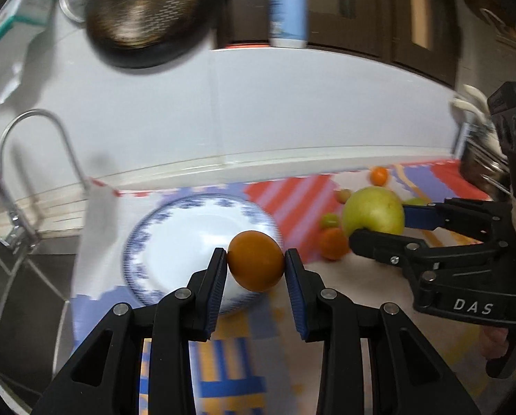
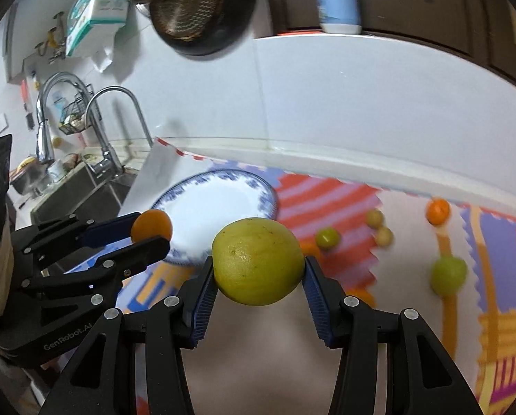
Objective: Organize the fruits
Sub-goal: 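Carry the orange and pomelo to the blue-rimmed plate with both tools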
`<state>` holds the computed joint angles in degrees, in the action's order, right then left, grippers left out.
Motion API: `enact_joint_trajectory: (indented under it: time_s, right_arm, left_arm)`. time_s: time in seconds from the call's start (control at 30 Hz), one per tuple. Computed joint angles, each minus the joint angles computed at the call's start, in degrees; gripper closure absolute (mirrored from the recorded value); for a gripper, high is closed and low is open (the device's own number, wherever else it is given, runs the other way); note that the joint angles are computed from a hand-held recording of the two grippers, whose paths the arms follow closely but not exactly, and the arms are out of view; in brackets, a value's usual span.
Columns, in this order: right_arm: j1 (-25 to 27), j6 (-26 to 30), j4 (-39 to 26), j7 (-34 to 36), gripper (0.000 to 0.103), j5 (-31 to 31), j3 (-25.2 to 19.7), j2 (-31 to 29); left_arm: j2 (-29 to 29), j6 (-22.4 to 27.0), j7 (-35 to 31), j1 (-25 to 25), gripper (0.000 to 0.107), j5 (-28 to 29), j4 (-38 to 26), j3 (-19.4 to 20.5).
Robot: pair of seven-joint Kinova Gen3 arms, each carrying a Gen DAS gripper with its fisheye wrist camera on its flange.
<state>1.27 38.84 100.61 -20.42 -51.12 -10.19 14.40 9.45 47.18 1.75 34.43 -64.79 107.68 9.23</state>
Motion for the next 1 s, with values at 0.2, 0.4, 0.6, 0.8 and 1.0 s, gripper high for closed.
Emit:
enact_joint_trajectory:
  time_s: [0.2,0.4,0.6,0.8,1.0]
  right_arm:
    - [-4.8,-1.0,-4.7,-5.0,0.053,4.7,-1.7,4.0]
    - [-9.5,-0.6,-10.3,-13.5,0.053,13.2,-2.8,9.9]
    - [-13.5,0.6,-16.2,-22.4,0.053,21.8,-2.8,15.5]
    - [-14.6,1.0,-19.1,-26.1,0.053,26.7,-4.1,18.4]
    - [-15.2,2.5,-21.1,-29.2,0.053,29.5,-4.1,20.1]
  left_arm:
    - [-0.6,0.7,-0.3,-3.0,0.073,1.3,1.6,-1.3]
    - [0.5,-2.8,-2.4,-6.9,0.073,3.9,2.6,-2.9]
    - [1.5,-8.6,-5.7,-10.3,0.073,7.9,3.5,-5.3]
    - [3.2,-11.2,-10.0,-11.7,0.073,11.2,2.9,-7.2]
    - [4.0,-13.0,-12.7,-11.8,0.073,14.2,2.8,-9.0]
